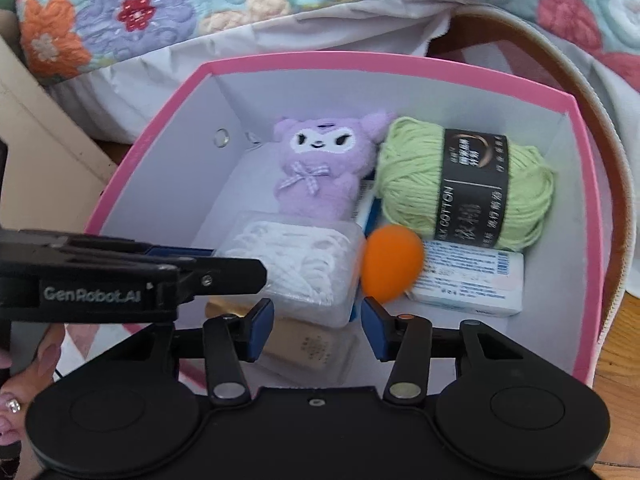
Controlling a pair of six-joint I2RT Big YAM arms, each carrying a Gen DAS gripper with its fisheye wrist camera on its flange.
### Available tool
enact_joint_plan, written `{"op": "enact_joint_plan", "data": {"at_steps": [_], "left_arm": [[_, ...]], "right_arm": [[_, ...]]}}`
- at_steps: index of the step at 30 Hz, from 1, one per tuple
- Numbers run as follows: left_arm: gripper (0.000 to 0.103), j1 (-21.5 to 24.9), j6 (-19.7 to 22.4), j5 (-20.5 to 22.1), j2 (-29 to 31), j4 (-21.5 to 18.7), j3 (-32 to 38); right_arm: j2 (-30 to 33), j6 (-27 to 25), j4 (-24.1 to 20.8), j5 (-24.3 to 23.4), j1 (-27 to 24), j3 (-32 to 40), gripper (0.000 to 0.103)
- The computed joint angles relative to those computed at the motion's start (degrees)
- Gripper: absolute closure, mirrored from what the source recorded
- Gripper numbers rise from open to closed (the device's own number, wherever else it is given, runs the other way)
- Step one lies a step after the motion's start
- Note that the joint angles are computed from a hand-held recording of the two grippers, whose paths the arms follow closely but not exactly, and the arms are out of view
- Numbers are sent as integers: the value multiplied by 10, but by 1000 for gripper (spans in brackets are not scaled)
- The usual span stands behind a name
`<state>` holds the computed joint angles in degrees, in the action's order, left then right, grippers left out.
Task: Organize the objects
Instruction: 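Lower the floss box into the box and open the left tool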
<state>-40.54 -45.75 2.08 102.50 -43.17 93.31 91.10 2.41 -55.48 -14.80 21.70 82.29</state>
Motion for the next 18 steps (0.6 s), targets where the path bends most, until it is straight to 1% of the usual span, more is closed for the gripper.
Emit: {"op": "enact_joint_plan", "data": {"at_steps": [3, 5, 8, 10, 12, 14, 16, 18], "left_arm": [[61, 1, 2, -6, 0, 1, -1], [61, -2, 7, -20, 1, 0, 1], [61, -3, 14, -35, 1, 12, -4], [61, -5, 18, -47, 1, 17, -6], [61, -5, 19, -51, 0, 17, -7], [61, -5, 21, -47, 2, 0, 2], [60, -9, 25, -57, 9, -31, 23], [53, -11, 33, -68, 4, -48, 29]], "right_arm": [[-2, 4, 3, 1, -2, -7, 52], [-6, 2, 7, 4, 1, -13, 54], [-6, 6, 17, 0, 0, -15, 55], [-5, 1, 23, 10, 4, -15, 55], [-7, -7, 31, 31, 11, -18, 55], [-11, -4, 34, 47, 14, -20, 55], [-17, 6, 39, 50, 13, -25, 55], [-29, 10, 44, 54, 12, -34, 54]]}}
